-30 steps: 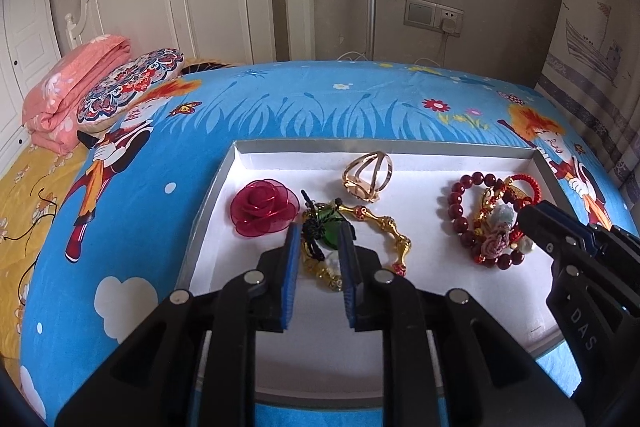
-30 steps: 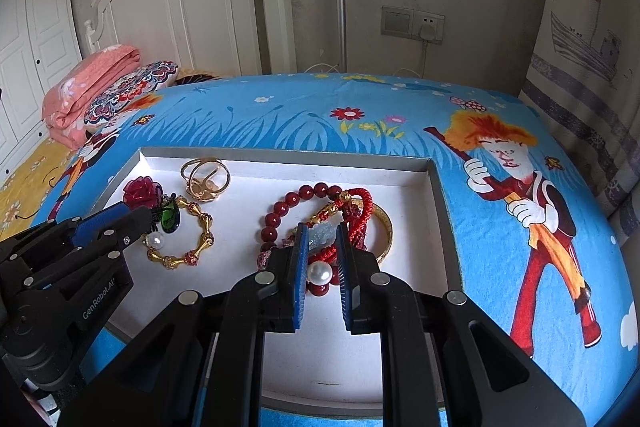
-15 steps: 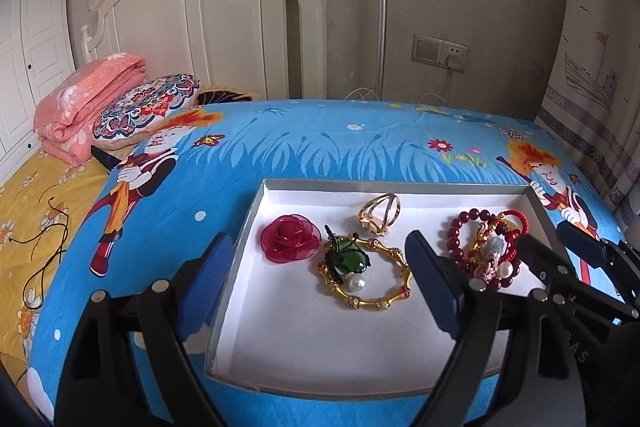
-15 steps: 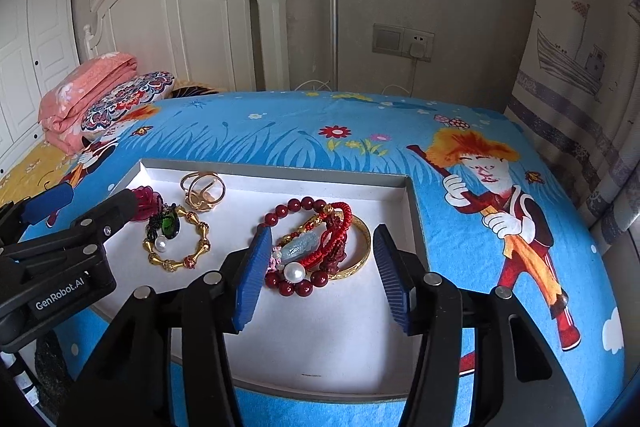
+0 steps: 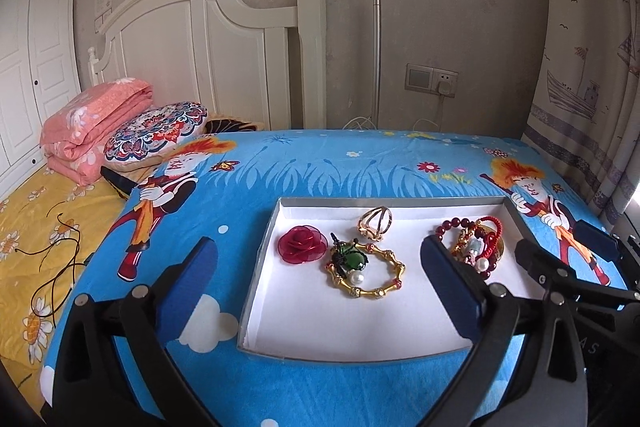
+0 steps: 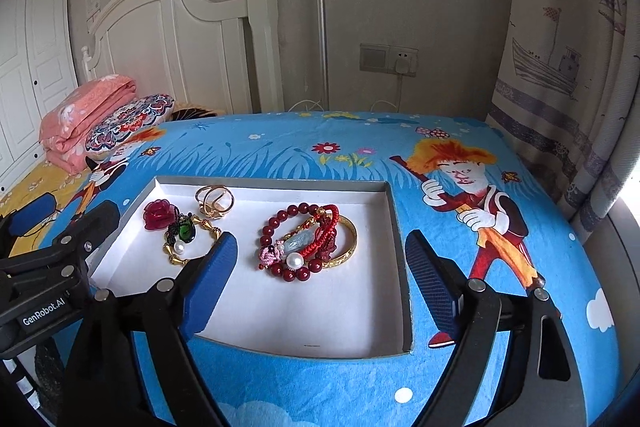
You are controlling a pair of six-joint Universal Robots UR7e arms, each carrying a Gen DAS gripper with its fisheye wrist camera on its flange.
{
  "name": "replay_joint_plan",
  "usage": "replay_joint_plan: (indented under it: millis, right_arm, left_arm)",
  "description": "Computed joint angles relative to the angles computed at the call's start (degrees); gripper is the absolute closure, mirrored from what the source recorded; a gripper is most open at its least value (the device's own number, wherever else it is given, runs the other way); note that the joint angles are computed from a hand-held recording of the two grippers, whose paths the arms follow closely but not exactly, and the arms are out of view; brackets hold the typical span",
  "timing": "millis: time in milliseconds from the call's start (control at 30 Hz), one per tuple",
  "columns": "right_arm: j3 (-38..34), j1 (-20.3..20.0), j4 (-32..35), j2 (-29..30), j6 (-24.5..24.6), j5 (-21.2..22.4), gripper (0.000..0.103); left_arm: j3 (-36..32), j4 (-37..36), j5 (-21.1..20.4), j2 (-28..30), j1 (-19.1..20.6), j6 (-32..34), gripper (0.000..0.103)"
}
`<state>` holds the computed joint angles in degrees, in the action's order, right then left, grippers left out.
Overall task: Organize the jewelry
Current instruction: 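Withdraw both open tools back from the silver tray and hold them still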
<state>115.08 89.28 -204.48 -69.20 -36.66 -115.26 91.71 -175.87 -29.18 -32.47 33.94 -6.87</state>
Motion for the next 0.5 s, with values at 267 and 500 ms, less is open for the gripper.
replay_joint_plan:
  millis: [267,500]
  right_arm:
    - [3.59,0.78,-0.47,-2.52,-0.34,-0.84,0.019]
    - [4.75,0.07,-0.15,-3.58,0.19,-1.45,0.019]
  left_arm:
    - [5.09,-0.15,0.09,-2.57,-2.01,-1.43,0.005]
    - [6.54,-0.2,-0.74,-3.05,-2.42,-3.22,0.005]
